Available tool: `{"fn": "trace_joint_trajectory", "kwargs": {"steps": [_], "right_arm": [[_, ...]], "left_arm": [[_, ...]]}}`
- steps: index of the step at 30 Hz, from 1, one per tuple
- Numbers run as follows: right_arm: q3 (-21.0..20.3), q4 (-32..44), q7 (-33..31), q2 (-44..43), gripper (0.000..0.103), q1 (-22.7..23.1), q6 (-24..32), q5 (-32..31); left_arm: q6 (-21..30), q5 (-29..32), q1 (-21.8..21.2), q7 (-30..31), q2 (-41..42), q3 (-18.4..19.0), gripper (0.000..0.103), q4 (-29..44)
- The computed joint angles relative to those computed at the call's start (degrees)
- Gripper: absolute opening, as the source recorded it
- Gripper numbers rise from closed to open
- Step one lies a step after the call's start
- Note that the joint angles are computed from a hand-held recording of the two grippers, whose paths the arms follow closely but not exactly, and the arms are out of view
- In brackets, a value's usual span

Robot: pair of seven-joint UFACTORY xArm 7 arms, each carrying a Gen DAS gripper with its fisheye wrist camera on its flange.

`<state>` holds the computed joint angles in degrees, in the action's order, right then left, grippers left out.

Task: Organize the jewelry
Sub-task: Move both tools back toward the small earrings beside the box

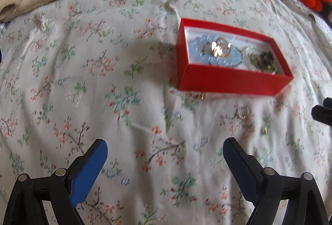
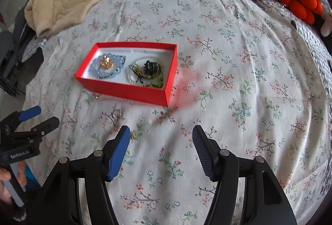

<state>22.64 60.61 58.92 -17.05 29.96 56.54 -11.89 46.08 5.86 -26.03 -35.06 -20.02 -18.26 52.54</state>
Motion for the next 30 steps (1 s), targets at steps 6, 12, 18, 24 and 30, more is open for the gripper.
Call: {"fn": "trace_joint_trajectory", "kwargs": {"steps": [6,12,18,24,30], "right_arm": [[0.86,-3.76,0.75,-1.68,0.066,0.53,-1.13,-0.61],[1.66,-8.74,1.01,-3.29,0.066,0.82,-2.95,-2.52],[2.29,-13.59,1.22,-5.22,0.066,1.19,-5.77,-3.24],[4.42,-15.81,0.66,-4.47,0.072,1.22,-8.6,-8.02],[5.29,-15.35,1.71,-2.5,0.075,1.0,-10.95,-12.65]], "left_arm": [[-2.87,-0.83,-0.7,1.44,-2.78,0.23,0.095,-5.47],[-6.03,1.86,-1.03,3.25,-4.22,-1.0,0.095,-10.31],[-12.55,4.87,-0.23,2.73,-5.21,-2.28,0.098,-15.0],[-17.08,8.22,0.86,1.66,-5.42,-3.23,0.1,-16.68],[-18.35,9.15,1.5,1.37,-3.86,-3.26,0.1,-15.81]]}}
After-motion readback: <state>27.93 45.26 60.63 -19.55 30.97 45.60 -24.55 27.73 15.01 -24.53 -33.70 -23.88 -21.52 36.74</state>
